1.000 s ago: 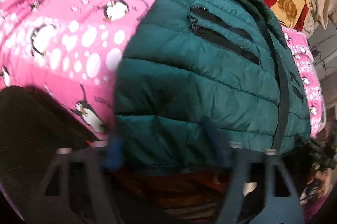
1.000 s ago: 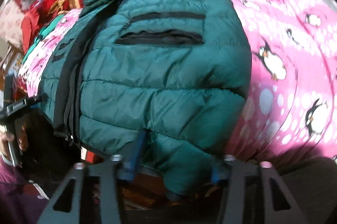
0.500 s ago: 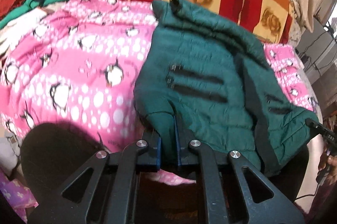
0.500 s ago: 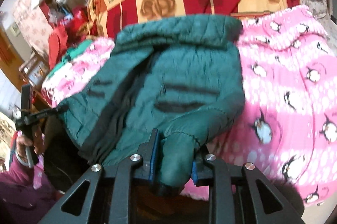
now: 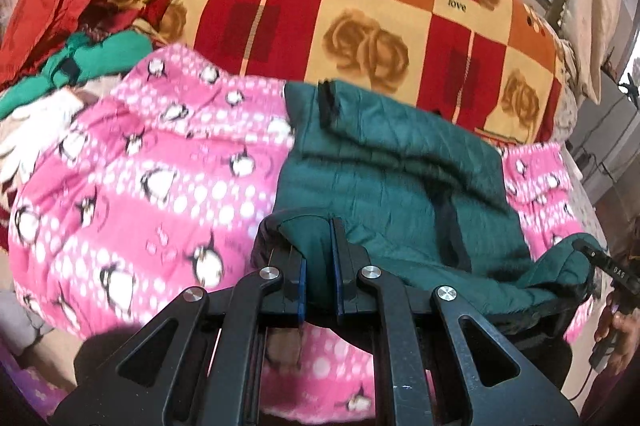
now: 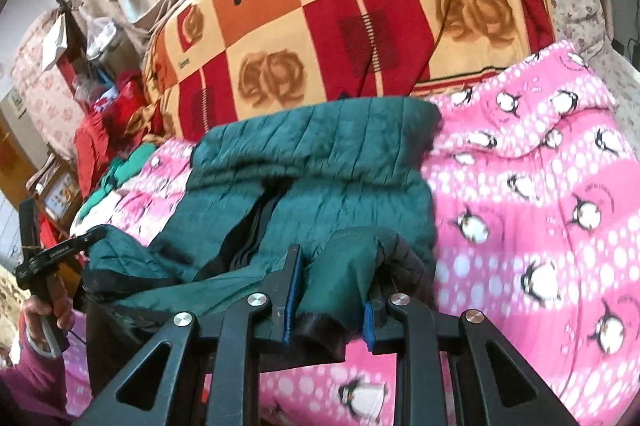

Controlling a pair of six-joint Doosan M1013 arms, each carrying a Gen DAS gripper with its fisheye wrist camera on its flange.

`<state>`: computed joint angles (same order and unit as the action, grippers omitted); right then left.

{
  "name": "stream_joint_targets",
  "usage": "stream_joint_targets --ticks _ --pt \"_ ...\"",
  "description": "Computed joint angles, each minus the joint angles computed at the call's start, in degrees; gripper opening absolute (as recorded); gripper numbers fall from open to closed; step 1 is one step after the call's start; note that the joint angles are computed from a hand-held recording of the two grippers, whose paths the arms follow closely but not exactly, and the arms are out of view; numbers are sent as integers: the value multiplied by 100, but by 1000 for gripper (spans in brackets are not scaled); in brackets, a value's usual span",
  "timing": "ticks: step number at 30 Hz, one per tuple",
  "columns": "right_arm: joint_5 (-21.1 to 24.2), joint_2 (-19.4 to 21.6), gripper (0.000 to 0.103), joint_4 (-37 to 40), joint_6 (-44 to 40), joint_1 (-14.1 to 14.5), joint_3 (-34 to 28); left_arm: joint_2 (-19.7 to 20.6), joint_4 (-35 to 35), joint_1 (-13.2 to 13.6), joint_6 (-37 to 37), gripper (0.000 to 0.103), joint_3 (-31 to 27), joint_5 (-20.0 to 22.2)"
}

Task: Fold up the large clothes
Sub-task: 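Grasp the jacket hem with both grippers, then lift the hem with both grippers and fold it toward the collar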

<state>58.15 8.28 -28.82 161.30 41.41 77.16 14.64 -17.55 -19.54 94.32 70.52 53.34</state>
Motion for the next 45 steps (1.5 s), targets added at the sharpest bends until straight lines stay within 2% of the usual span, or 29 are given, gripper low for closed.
stream_joint_targets --ticks 7,15,26,37,45 --pt "52 200 23 -81 -129 -338 -300 349 408 -162 -394 9 -551 -226" --pt "179 514 23 -76 -310 -722 -673 838 774 -278 -740 9 -1285 -188" --pt "421 1041 23 47 -563 -1276 -1254 1931 1465 -409 -1433 9 -2884 446" --pt "449 1324 23 161 -780 -1531 -1550 2564 1817 -521 -1562 9 -3906 820" --pt "421 1440 23 230 -737 -1637 -1621 2864 1913 -549 -1589 9 -4366 1058"
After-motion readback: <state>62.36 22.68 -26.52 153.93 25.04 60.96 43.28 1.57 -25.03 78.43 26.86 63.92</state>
